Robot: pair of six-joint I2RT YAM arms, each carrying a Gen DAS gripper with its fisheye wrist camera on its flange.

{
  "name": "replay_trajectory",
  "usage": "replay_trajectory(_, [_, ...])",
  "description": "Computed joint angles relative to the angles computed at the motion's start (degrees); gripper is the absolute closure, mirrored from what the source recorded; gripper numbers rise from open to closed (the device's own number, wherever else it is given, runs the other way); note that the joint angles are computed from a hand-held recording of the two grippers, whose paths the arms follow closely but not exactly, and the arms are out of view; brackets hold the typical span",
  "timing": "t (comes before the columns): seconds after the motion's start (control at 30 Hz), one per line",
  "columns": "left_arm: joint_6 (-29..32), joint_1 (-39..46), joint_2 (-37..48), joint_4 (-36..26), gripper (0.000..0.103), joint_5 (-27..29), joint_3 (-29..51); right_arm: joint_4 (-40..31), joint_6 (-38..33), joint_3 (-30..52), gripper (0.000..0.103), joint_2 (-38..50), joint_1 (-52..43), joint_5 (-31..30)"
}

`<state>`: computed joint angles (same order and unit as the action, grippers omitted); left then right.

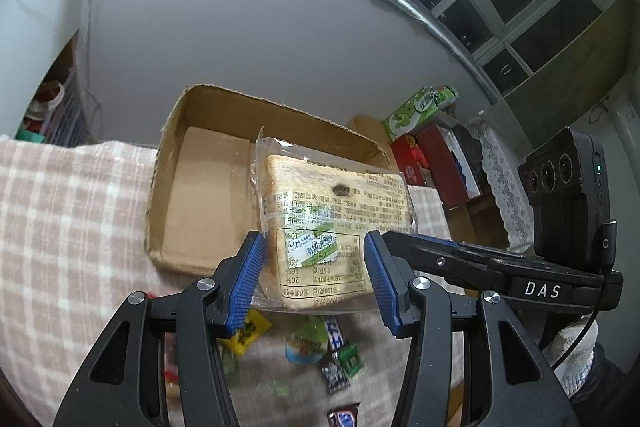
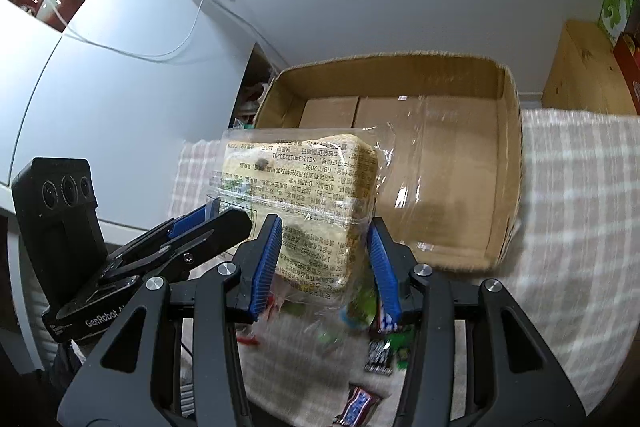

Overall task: Organize snacks
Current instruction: 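Lower the bread loaf into the cardboard box and open the left gripper, then move both grippers back down to the snacks on the tablecloth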

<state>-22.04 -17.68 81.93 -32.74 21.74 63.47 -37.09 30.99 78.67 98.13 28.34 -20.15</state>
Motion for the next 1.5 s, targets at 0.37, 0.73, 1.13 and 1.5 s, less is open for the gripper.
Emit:
replay_trajectory(0.37, [0.47,-0.38,7.02,0.27,0.054,-1.49,4.26,-1.37,-2.13,4.93,0.057,6.10,-0.92,1.45])
replay_trajectory(0.73, [2.76,0.62,7.50,-1.69,0.054,-4.92,4.31,-4.28,-2.45,9.36,0.056,11.24,-0.52,5.19])
replay_trajectory(1.13, [4.26,3.40,2.03,-4.00,0.054,-4.37,2.62,-5.44,-3.82,6.32,0.056,5.69,0.96,8.17])
replay_trajectory(1.5, [10.52,9.62,-9.85,-10.59,0.054,-5.23,-3.05,-6.55,-2.85,-2.88,0.056,-4.87,6.90,14.64])
